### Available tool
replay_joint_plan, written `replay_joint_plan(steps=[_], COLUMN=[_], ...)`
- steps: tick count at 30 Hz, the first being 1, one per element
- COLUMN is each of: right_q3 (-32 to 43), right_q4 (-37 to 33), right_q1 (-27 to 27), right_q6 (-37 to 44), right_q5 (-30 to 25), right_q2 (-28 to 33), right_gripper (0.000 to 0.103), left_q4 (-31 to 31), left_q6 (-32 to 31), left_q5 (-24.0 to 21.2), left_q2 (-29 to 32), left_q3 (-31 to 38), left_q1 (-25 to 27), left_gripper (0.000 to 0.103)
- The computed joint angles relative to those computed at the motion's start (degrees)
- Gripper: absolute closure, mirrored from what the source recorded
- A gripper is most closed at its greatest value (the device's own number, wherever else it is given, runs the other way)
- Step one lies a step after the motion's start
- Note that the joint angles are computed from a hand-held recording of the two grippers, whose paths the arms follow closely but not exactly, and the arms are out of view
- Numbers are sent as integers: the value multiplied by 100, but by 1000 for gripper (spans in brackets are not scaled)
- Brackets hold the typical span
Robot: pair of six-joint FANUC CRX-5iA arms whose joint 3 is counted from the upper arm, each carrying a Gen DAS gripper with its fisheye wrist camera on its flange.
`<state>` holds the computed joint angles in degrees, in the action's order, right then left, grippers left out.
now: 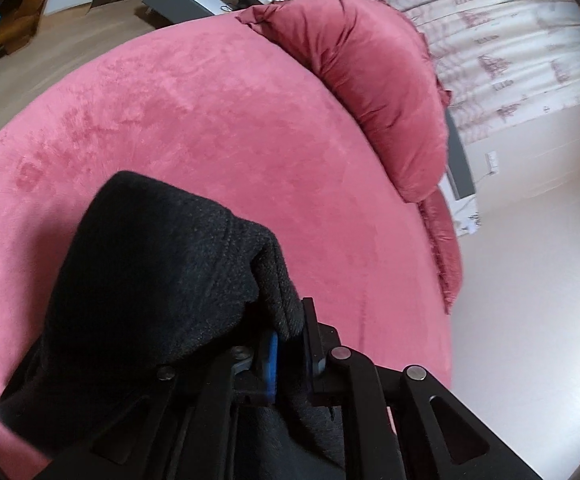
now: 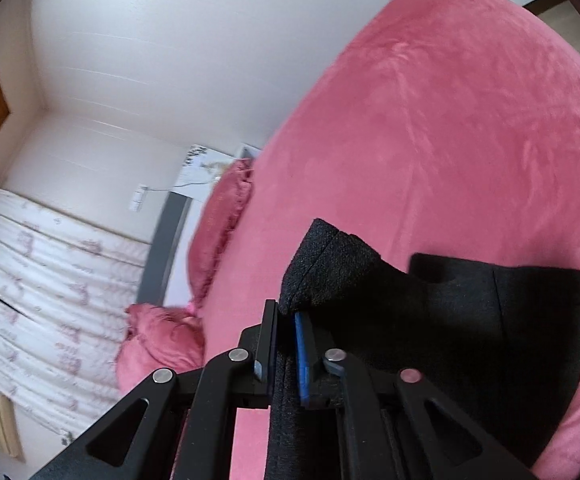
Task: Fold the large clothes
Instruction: 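Lift the garment with the right gripper and fold it toward the left gripper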
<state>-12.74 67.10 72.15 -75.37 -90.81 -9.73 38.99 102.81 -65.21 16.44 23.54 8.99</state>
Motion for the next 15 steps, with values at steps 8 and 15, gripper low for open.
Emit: replay_joint_plan(steps=[8, 15], right_q3=[-51, -176], right_q4=[-1112, -914], right_q1=[156, 1005], right_q6=[-202, 233], right_q5=[-15, 341], right_q2=[-24, 165], right_gripper=[48, 47], left_q4=[38, -1018], left_q6=[-350, -1526], left_q5=[335, 294], left_q2=[-188, -1004], left_q3=[-413, -1017], left_q1=[234, 581], left_gripper=[42, 27])
